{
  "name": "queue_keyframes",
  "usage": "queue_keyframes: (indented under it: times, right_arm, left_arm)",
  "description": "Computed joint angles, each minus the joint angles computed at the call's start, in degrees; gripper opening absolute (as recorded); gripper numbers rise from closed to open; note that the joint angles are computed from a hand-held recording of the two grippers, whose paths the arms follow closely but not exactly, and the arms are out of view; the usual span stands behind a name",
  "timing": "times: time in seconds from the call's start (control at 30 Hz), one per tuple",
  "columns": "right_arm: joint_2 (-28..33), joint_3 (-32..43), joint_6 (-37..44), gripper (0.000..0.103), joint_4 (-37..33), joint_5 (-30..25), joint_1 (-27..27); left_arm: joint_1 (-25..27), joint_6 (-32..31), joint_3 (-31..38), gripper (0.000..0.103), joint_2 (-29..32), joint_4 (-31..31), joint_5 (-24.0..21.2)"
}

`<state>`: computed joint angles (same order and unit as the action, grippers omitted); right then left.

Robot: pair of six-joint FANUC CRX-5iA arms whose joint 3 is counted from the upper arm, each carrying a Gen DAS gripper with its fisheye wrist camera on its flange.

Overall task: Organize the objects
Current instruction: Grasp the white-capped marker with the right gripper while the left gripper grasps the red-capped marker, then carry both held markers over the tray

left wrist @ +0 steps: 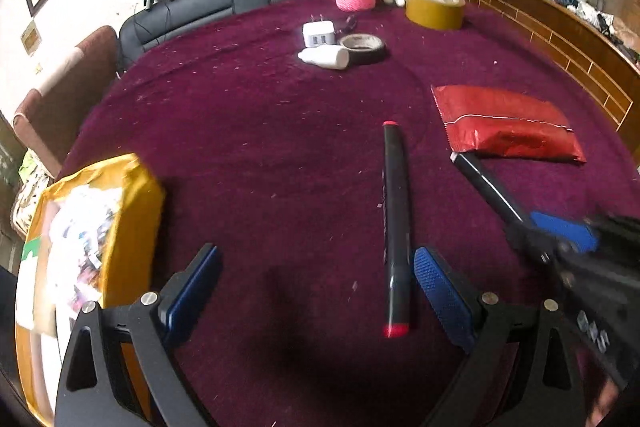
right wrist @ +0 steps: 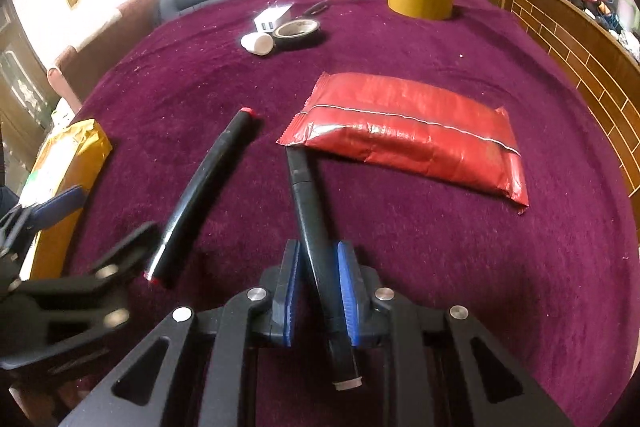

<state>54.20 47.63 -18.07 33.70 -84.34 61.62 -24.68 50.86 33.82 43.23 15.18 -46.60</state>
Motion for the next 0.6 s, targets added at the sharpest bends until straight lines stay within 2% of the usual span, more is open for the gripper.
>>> queue_keyframes:
  times: [0.13,0.17,0.2,0.23,0.27,0.3,0.33,0.43,0.53,0.6]
  right_arm:
    - [0.04,-0.1,-0.28,0.021,0.3,-0.01,0.01]
    - [-0.11,-0.43,-0.39,0.021,0.36,0.18,-0.01]
    - [-0.24,-0.68,-0.45,0.021,0.38,0.36,-0.03]
    - [-0.55,-1.2,-0.81,0.021,0.41,0.79,-0.08]
    - [-0.61,-1.34,-1.18,0.021,0.42,0.98,-0.05]
    - [-0.78,-1.64,-1.3,0.021,0.44,1.31,-0.13]
    - [-0.78,-1.61,-1.14,0.021,0.4,1.43,-0.26]
    - [0.03,-0.22,-0.23,0.021,0.44,0.77,-0.65]
    - [3.33,5.27,3.47,0.024,0.75,-2.31,-1.08]
    - [5.46,9.04,6.09,0.022,0.75,-4.57,-1.19]
  left_arm:
    - [-1.34,2.44,4.91,0.093,3.27,-2.76,-2.45]
    - [-1.22,1.55,3.65,0.091,2.95,-1.11,-1.03]
    - [-1.06,0.71,3.57,0.082,3.16,0.29,-1.23]
    - [-0.67,-0.82,3.73,0.061,3.6,2.9,-2.39]
    - [-0.13,-2.61,4.64,0.051,4.48,6.39,-5.6]
    - [-0.05,-3.39,4.4,0.03,4.26,6.88,-5.8]
    - [-0.14,-4.03,3.59,0.015,3.67,6.66,-5.26]
    - [0.4,-4.76,2.61,0.014,3.14,7.96,-6.18]
    - [1.62,-4.59,1.71,0.014,2.72,10.08,-7.76]
    - [2.59,-5.26,-0.06,0.014,1.85,11.85,-7.68]
